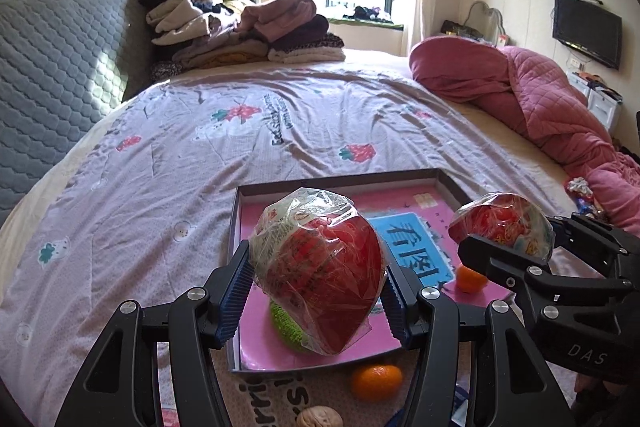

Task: Organize objects
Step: 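Lower the red ball and wrapped egg into the tray and open both tools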

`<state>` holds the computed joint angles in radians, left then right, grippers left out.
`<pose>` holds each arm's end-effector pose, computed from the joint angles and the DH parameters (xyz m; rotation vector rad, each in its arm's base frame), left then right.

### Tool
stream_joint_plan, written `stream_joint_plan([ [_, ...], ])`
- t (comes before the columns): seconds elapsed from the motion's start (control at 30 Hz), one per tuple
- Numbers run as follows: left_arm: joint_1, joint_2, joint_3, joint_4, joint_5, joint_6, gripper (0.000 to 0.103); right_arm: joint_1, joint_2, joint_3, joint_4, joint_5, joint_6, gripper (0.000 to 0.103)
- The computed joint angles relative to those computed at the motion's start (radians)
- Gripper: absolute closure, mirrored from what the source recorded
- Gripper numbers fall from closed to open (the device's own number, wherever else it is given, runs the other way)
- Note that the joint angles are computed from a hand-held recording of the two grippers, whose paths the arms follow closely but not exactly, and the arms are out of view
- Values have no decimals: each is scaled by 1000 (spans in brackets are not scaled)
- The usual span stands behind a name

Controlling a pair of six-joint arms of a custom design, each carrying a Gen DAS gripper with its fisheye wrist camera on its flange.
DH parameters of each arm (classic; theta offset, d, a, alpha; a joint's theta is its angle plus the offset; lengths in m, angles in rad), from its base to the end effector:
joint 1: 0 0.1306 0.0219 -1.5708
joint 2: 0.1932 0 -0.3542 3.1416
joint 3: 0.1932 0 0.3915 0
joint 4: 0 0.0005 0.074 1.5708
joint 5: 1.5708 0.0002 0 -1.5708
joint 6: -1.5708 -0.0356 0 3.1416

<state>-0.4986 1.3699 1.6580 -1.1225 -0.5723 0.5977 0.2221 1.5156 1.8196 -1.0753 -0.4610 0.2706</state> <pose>0.4167 -0.2055 0.5189 -0.3634 2.2159 0.1117 0.5038 0.1295 0.5247 -0.7772 2.1616 0.5128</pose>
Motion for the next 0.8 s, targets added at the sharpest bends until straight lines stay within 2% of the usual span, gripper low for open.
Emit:
stream_joint_plan([
  [0.33,66,32,-35,19,77,-5,43,35,55,1,-20,70,10,47],
  [0.8,96,64,-54,26,132,-25,43,73,98,0,-51,165,67,47],
])
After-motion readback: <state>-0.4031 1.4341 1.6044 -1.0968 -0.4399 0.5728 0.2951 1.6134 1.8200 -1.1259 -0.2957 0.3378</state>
